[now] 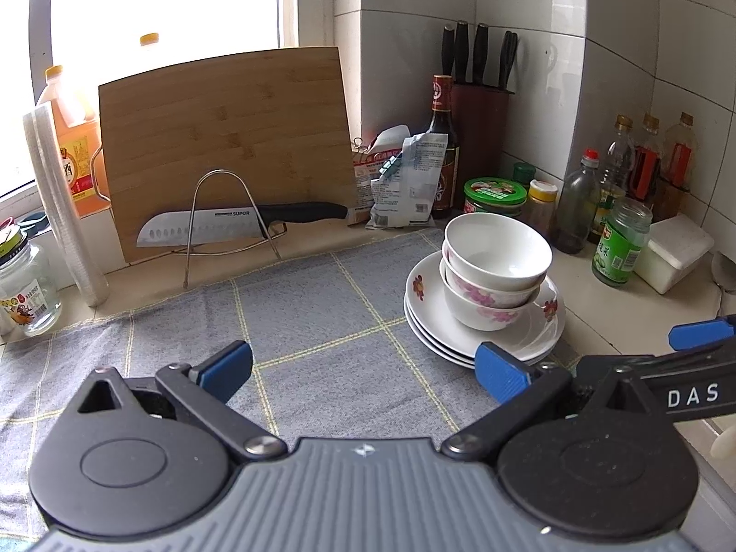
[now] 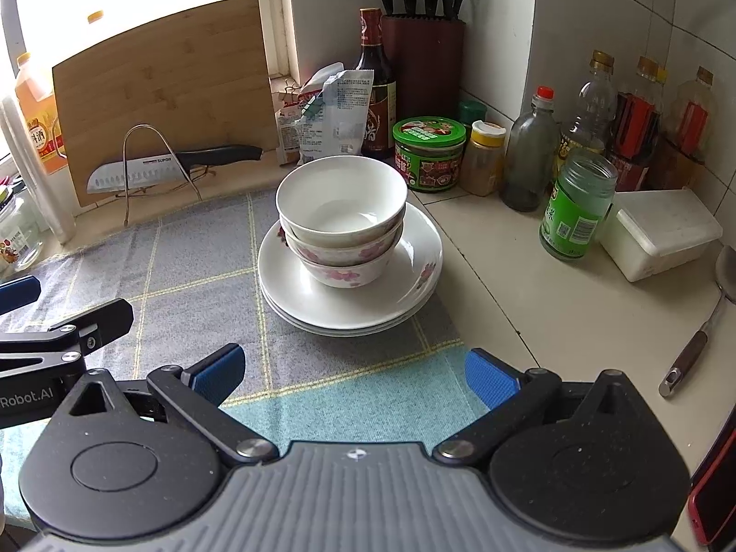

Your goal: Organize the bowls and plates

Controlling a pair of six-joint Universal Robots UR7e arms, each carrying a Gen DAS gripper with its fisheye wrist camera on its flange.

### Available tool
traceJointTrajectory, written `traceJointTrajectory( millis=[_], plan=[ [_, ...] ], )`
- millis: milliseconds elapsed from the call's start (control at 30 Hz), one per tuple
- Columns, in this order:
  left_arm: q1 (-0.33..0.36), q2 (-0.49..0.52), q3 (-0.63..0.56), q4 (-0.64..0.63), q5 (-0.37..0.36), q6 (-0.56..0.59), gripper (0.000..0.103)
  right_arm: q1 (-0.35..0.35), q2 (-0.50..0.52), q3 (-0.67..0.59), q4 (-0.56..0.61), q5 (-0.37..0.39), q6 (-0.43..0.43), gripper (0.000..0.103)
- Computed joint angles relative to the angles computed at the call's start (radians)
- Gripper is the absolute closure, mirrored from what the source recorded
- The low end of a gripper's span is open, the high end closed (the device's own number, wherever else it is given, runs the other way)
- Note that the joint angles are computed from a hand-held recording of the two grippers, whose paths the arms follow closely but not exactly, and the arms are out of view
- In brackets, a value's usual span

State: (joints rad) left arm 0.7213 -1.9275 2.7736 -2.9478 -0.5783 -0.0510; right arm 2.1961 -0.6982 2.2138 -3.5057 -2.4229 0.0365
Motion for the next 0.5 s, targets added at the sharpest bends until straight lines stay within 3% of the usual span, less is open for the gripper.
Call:
traceJointTrajectory(
  millis=[500],
  plan=[
    [-0.001,-0.001,-0.008,0.019,-0.001,-0.017,0.001,0.007,-0.009,0.003,0.003,-0.016,-0.007,0.0]
  ],
)
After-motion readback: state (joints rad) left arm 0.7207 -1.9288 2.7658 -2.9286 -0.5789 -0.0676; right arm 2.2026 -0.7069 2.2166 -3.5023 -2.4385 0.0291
